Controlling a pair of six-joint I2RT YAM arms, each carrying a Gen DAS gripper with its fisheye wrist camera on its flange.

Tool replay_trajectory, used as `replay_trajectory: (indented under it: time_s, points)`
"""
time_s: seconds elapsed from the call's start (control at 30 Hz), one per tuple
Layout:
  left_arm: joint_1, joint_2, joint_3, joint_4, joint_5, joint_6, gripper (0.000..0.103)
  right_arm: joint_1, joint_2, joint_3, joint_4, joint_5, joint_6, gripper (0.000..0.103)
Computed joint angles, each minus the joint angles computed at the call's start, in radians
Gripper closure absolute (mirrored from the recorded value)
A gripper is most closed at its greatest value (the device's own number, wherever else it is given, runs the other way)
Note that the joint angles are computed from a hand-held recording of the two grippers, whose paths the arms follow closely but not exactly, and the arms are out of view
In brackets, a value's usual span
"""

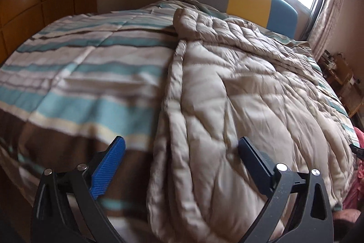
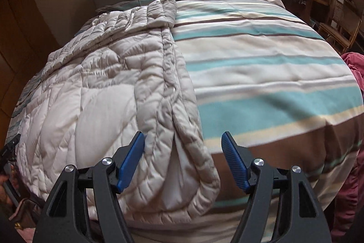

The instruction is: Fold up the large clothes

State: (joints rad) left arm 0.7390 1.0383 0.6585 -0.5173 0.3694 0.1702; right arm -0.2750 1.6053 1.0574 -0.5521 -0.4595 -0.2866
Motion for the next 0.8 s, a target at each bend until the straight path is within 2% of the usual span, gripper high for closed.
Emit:
replay_trajectory:
  time_s: [0.13, 0.2, 0.23, 0.3, 0.37, 0.4, 0.5, 0.67, 0.8]
  points:
    - [0.039, -0.061, -0.047, -0.058, 0.092, 0.04, 0.007, -0.023, 0.007, -0.038, 0.007, -0.049, 0.011, 0.035]
    - [0.027, -0.08, -0.077, -0.076, 0.128, 0.059, 0.015, -0.021, 0.003, -0.057, 0.025, -0.066, 0.009, 0.048]
    - [0.001, -0.091, -0.088, -0.065, 0.106, 0.049, 0.017, -0.014, -0.005, -0.067, 0.033, -0.071, -0.004, 0.052]
    - [-0.044, -0.117, -0.094, -0.072, 0.078, 0.057, 0.047, 0.002, -0.022, -0.076, 0.035, -0.08, -0.031, 0.075]
    - [-0.055, -0.126, -0.073, -0.092, 0.093, 0.05, 0.068, 0.012, -0.044, -0.077, 0.028, -0.102, -0.054, 0.086]
    - [-0.069, -0.134, -0.064, -0.097, 0.083, 0.035, 0.078, 0.017, -0.052, -0.075, 0.027, -0.108, -0.053, 0.089]
    - [-0.074, -0.143, 0.0, -0.105, 0.102, -0.005, 0.083, 0.014, -0.065, -0.03, 0.004, -0.167, -0.033, 0.091]
    - [-0.108, -0.101, 0.123, -0.076, 0.108, -0.074, 0.083, 0.029, -0.047, 0.08, -0.016, -0.22, 0.037, 0.091]
    - [-0.134, -0.01, 0.236, -0.024, 0.124, -0.157, 0.083, 0.063, 0.006, 0.202, -0.022, -0.24, 0.1, 0.091]
